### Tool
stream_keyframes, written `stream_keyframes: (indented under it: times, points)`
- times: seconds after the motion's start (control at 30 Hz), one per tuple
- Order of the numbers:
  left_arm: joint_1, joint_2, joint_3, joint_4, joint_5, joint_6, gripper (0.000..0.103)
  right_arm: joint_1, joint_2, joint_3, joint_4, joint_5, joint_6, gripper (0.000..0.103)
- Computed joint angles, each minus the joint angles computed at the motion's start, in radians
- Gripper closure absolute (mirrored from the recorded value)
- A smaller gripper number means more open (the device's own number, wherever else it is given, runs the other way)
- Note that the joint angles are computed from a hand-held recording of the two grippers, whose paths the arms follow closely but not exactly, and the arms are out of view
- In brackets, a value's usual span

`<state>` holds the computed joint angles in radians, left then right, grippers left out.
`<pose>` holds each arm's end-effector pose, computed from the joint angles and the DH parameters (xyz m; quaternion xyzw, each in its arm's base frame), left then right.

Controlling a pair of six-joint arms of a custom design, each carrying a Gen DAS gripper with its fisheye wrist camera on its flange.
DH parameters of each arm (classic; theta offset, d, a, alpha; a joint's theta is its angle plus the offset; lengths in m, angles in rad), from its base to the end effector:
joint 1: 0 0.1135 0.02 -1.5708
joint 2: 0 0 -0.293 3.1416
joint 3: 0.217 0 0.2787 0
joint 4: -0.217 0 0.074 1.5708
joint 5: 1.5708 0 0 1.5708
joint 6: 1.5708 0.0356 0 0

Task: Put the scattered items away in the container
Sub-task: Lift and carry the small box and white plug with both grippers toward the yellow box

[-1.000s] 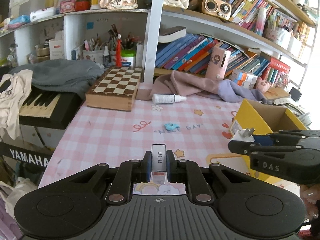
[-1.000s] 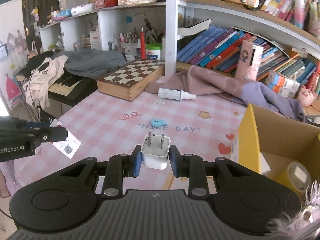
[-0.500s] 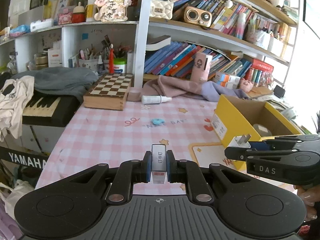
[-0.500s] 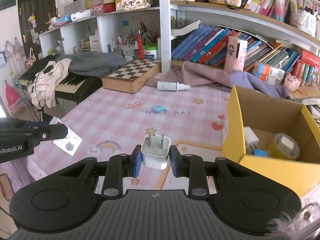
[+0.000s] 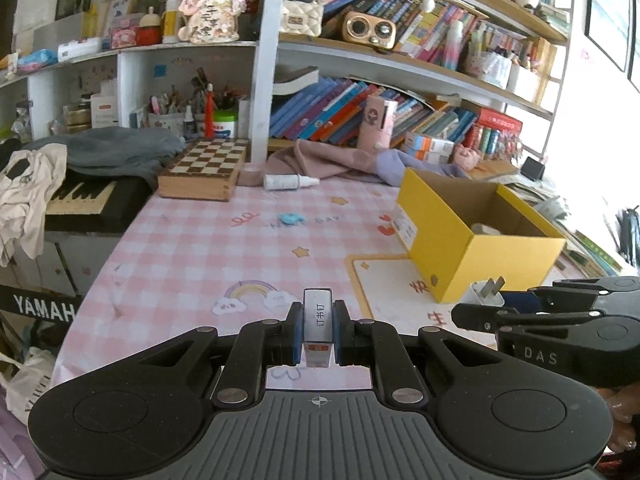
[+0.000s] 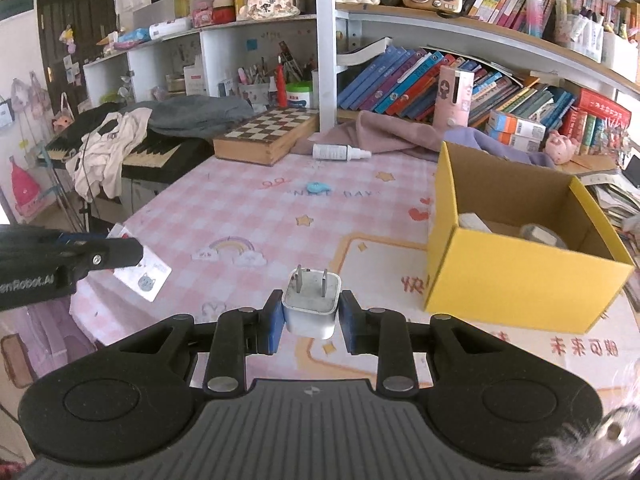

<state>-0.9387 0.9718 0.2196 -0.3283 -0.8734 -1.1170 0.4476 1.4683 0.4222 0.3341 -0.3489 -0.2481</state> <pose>0.1048 -0.0969 0.1279 -0.1805 0.8664 0.0237 0.4649 0.2288 0.1233 0.1293 -0.3732 0.8172 0.1979 0.3923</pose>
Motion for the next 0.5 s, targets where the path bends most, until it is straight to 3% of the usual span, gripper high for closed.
stream_keyframes:
  times: [0.3,0.5]
  points:
    - [-0.083,0.095,0.03,0.049,0.005,-0.012,0.09,-0.08,-0.105,-0.075,-0.06,-0.019,-0.027,0.076]
    - [-0.084,0.141,0.039,0.139,0.036,0.053,0.09,-0.146,-0.152,-0.099,-0.1,-0.021,-0.032,0.076]
